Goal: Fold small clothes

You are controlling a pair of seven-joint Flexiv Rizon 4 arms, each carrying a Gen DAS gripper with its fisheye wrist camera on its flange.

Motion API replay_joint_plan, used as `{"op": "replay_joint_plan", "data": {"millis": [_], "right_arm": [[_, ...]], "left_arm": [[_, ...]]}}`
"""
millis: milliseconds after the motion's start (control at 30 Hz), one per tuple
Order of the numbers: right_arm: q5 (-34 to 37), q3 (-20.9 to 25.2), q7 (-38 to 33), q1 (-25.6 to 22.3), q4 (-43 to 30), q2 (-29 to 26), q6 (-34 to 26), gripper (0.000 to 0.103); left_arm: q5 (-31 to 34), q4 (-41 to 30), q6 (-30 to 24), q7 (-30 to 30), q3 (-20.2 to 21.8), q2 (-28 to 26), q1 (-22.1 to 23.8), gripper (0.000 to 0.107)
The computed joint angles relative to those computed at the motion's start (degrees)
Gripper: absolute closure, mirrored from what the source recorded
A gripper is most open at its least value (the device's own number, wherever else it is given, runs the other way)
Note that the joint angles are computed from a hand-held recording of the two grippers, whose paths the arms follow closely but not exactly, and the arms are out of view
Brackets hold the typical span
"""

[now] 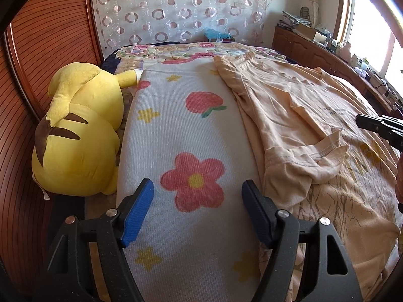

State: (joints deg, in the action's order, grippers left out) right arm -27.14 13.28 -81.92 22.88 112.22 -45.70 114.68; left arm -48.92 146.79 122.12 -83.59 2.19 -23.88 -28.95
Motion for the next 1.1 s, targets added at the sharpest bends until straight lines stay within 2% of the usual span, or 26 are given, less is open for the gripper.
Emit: {"op": "replay_joint_plan", "data": {"millis": [33,133,167,267,300,367,467,567,733,767,800,867,1033,1100], "right_arm": [[0.2,0.2,0.5,0.1,-0.5,-0.1,-0.4,0.101],[-3.4,4.5,2.6,-4.0,-2.0,-1.2,-2.9,0.097],[-3.8,4.7,3.0,-3.8,-3.0,-1.8,-4.0,0.093],[-3.7,3.8,3.0,-1.9,-4.7,-2.8,-6.0,0.088],[-4.4,4.5,3.0,-2.4,-5.6,-3.3,-7.6,0.084],[-4.6,5.5,2.7,-3.0,-6.6,-3.9,-9.9,0.081],[-5.8,10.2,1.2,-6.6,-7.8,-4.8,-12.8,0.075],[-4.4,8.8,-0.5,-5.3,-6.9,-3.6,-12.9,0.071],[0.3,-1.8,-2.2,5.0,-5.7,-1.2,-10.2,0.071],[0.4,-1.9,-2.9,5.3,-5.6,-1.2,-10.2,0.081],[-0.3,-0.1,-3.6,3.9,-5.9,-1.5,-10.8,0.094],[0.5,-0.9,-4.4,4.6,-5.4,-1.1,-9.9,0.100],[2.1,-0.6,-5.8,3.0,-2.3,0.7,-4.5,0.101],[4.4,-2.6,-6.0,4.2,-0.4,1.9,-1.7,0.100]], "left_arm": [[0.0,0.0,0.0,0.0,0.0,0.0,0.0,0.034],[0.0,0.0,0.0,0.0,0.0,0.0,-0.1,0.034],[0.0,0.0,0.0,0.0,0.0,0.0,-0.1,0.034],[-0.1,0.0,0.0,0.0,0.0,0.0,-0.1,0.034],[-0.1,0.0,0.0,0.0,0.0,0.0,-0.1,0.034],[0.0,0.0,0.0,0.0,0.0,0.0,-0.1,0.034],[-0.1,-0.1,0.0,0.0,0.0,-0.1,-0.2,0.034],[-0.1,0.0,0.0,0.0,0.1,0.0,-0.1,0.033],[-0.1,0.0,0.0,0.0,0.0,0.0,-0.1,0.033],[0.0,0.0,0.0,0.0,0.0,-0.1,-0.1,0.033],[0.0,0.0,0.0,0.0,0.0,-0.1,-0.1,0.033],[0.0,0.0,0.0,-0.1,0.0,0.0,-0.1,0.033],[0.0,0.0,0.0,0.0,0.0,0.0,-0.1,0.033],[-0.1,0.0,0.0,0.0,0.1,0.0,-0.2,0.033]]}}
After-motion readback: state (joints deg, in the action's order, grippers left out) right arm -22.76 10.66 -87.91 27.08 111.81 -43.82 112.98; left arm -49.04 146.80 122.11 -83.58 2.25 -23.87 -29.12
